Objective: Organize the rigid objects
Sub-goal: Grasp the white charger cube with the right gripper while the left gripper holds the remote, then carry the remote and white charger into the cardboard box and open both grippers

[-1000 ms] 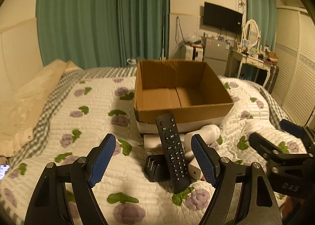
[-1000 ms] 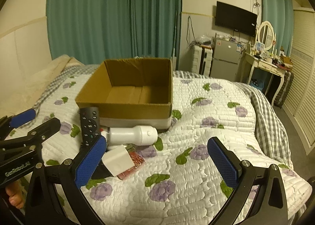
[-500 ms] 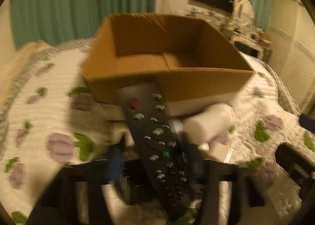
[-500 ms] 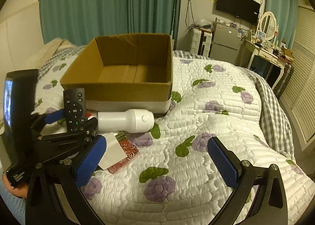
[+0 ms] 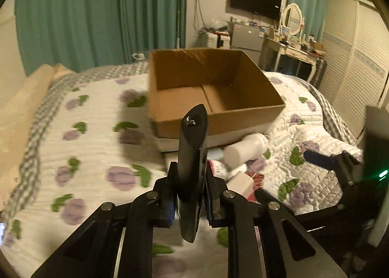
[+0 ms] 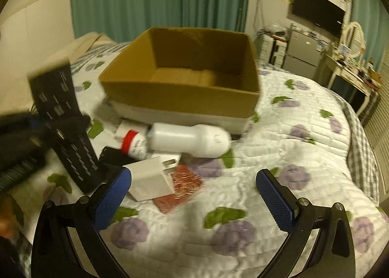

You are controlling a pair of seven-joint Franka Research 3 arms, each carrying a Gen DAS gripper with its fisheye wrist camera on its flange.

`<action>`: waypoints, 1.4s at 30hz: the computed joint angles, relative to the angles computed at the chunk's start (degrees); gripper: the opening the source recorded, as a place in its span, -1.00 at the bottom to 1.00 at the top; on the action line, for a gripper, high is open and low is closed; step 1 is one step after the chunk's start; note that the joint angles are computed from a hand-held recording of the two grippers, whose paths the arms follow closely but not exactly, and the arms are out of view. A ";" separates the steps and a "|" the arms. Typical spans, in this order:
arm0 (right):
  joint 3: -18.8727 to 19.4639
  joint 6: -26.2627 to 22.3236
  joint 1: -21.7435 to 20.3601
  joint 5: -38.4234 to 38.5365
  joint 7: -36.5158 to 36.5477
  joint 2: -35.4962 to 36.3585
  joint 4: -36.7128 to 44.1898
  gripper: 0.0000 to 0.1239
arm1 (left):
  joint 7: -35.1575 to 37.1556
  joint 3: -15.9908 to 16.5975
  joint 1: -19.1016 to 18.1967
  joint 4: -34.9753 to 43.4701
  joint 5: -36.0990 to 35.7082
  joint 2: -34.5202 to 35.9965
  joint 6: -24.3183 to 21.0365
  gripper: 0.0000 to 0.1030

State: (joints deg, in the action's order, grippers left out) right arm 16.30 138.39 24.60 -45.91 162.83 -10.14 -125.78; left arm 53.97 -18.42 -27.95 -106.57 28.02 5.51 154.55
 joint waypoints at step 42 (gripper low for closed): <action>-3.64 0.37 -1.91 -11.04 -6.82 5.47 19.19 -0.07 | -6.54 1.15 -1.50 16.42 12.32 4.70 -0.83 -0.63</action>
State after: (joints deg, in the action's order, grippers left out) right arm 12.66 138.76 22.69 -56.95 156.01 -4.67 -106.59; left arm 47.43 -17.27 -29.45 -90.15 40.34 10.21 153.72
